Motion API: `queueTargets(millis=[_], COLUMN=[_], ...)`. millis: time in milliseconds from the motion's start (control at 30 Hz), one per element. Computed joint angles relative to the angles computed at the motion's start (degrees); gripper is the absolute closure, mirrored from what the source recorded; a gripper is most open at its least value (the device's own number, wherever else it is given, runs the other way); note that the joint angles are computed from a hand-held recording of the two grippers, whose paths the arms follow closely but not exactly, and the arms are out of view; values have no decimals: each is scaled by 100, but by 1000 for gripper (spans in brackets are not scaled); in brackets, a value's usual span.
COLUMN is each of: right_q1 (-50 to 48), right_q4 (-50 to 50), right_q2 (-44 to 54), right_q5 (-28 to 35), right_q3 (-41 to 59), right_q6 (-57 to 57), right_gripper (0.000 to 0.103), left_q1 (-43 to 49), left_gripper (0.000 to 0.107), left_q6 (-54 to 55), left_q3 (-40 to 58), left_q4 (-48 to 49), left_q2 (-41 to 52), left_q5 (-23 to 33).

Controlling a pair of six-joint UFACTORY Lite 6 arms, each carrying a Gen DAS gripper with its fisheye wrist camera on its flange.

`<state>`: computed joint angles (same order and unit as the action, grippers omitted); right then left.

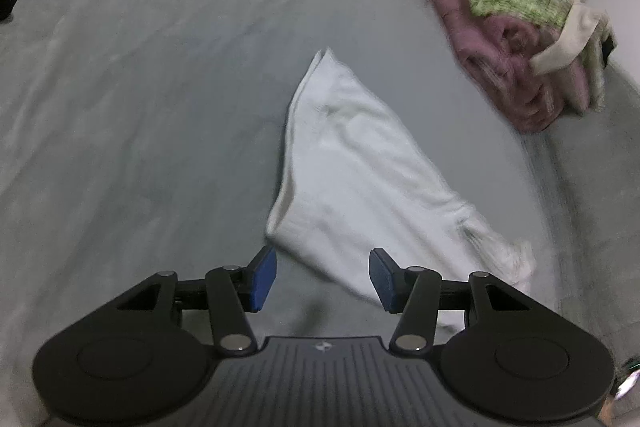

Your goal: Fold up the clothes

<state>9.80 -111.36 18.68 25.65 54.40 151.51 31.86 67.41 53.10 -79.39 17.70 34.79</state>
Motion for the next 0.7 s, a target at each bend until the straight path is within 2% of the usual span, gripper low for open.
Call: queueTargets(millis=[100,167,300,433,467,533,567,700], right_q1=[63,113,48,-12,-36,-47,-55,-101], right_q4=[-243,-249,-289,-329,-377,-450,-501,-706], right_q2=[-57,-69,-103,-165,-173,-193,-204,-267], right_q5=[11,49,6,-27,-44,-43,-43,-68], right_q3=[-63,-76,-115,-168,-179,-211,-230,-306], right_q6=[298,307,340,389,426,508,561,793], right_gripper=[97,97,97,97,97,97,97,97], left_q1=[-362,-500,-636,-753,-795,-879,-866,-787], left_gripper=[57,56,46,47,50,76,98,103], left_q6=[60,157,239,517,569,589,504,385], left_q3=[121,244,286,201,189,178,213,248], left_q4=[-251,-493,-970,-1408,-1494,-1569,-1513,-1516], left_q2=[236,417,560,536,524,497,537,601], left_q5=[-421,-484,-518,-692,-769,-965,-969,-869])
